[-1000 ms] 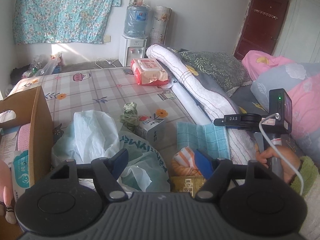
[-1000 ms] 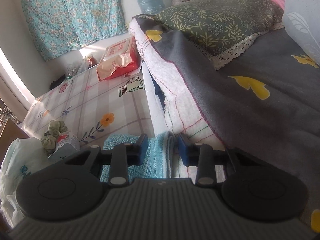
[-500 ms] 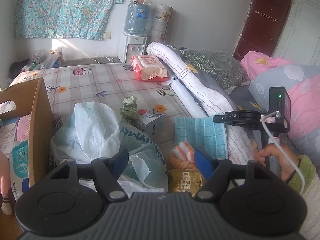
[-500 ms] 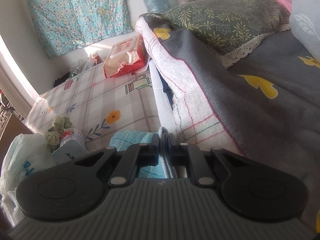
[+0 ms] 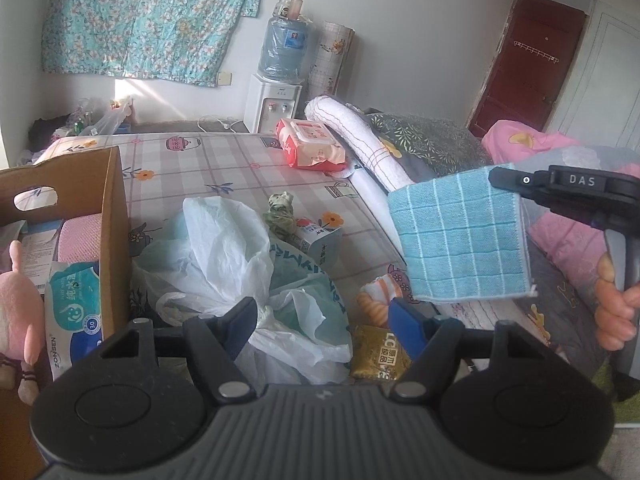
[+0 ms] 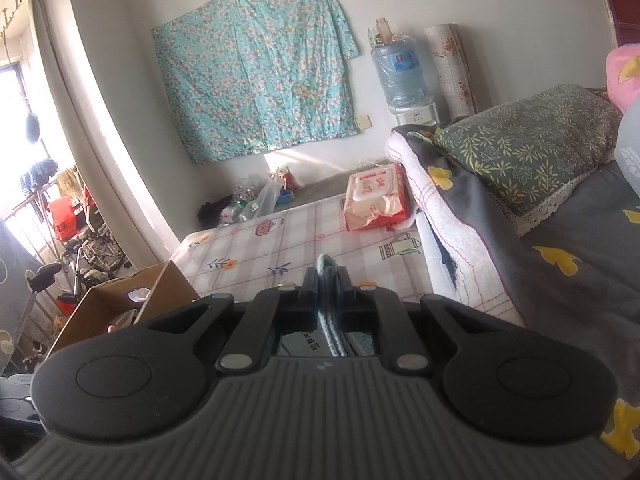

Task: Organize soft objects

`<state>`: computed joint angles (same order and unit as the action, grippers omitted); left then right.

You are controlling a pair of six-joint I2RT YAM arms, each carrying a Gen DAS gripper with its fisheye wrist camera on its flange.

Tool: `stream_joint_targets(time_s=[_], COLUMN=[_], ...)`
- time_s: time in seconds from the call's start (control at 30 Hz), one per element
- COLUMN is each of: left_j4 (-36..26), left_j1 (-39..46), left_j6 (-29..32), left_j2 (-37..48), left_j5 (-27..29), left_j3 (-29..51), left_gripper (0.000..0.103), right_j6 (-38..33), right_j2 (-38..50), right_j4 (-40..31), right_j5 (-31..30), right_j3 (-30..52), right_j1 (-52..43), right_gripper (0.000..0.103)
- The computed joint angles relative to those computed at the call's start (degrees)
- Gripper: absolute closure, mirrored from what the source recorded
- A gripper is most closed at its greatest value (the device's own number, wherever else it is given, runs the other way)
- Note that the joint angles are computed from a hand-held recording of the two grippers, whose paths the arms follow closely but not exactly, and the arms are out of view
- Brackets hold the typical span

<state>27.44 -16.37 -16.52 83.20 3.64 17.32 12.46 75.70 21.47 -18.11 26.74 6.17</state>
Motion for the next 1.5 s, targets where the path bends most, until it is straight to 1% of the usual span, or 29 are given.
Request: stream_joint_targets(time_s=[0.17,0.23,0.33,0.4,0.47,0.53,0.57,0.63,0.67,0.7,0.73,0.8,0.9,1.0,1.07,1.23,1.4,1.5], left_j4=[0.2,0.1,0.1,0.9,2.1,3.7,5.0,6.5,6.9,7.0,7.3,7.1,6.8,6.1,5.2,4.1,3.3,3.7], left_j1=[1.3,1.8,1.8,1.5,0.8,-0.3,-1.2,-3.2,-4.4,-4.9,-6.0,-7.2,-8.9,-9.9,-10.4,-10.4,-9.2,-8.6], left_j6=[0.1,0.3,0.5,0.5,0.4,0.2,0.0,-0.3,-0.6,-0.7,-1.0,-1.1,-1.2,-1.1,-1.1,-0.8,-0.9,-0.8], left_j2=[-3.9,-5.7,-6.8,-6.2,-3.9,-0.2,2.0,6.5,9.1,10.8,13.7,17.3,22.7,27.0,29.0,31.9,32.0,30.7], left_j5=[1.4,2.0,2.4,2.6,2.7,2.8,2.2,0.4,-0.3,-0.3,-0.4,-0.2,0.1,0.9,1.3,2.0,3.3,4.4], left_j3=[-3.0,-4.0,-4.9,-5.2,-4.9,-4.1,-3.7,-2.1,-0.9,0.0,1.4,3.8,7.7,10.9,12.6,14.7,14.8,13.4], left_gripper=[0.029,0.029,0.029,0.029,0.029,0.031,0.034,0.041,0.045,0.047,0.050,0.053,0.059,0.061,0.066,0.067,0.069,0.068], right_j6=[1.7,3.4,6.5,8.2,8.6,8.1,7.7,7.6,8.5,9.2,10.4,11.7,13.9,16.5,19.0,23.5,24.7,25.2], right_j2=[-13.2,-17.3,-20.5,-19.9,-16.4,-8.6,-3.0,4.5,9.4,11.3,14.9,17.6,20.6,24.4,26.8,31.8,37.7,42.2], right_j4=[-9.9,-13.1,-16.5,-17.1,-16.6,-13.1,-10.3,-6.5,-3.1,-1.7,1.3,4.5,7.4,8.4,10.0,13.5,14.3,14.4], right_j5=[-3.1,-5.9,-12.3,-15.6,-16.5,-15.1,-12.8,-10.3,-10.1,-11.1,-12.8,-14.0,-15.7,-19.4,-22.4,-26.7,-26.7,-27.2], right_j3=[-1.1,-1.5,-2.0,-2.9,-4.1,-4.8,-4.8,-4.5,-4.6,-4.7,-4.3,-4.3,-3.5,-1.1,-0.3,1.6,3.7,6.0], right_j1=[2.3,2.2,-0.5,-2.6,-4.2,-5.2,-5.3,-5.8,-6.3,-6.9,-7.5,-7.3,-6.4,-6.3,-6.0,-3.7,-1.7,-1.2], right_gripper=[0.097,0.097,0.097,0.097,0.097,0.097,0.097,0.097,0.097,0.097,0.097,0.097,0.096,0.095,0.095,0.094,0.093,0.092])
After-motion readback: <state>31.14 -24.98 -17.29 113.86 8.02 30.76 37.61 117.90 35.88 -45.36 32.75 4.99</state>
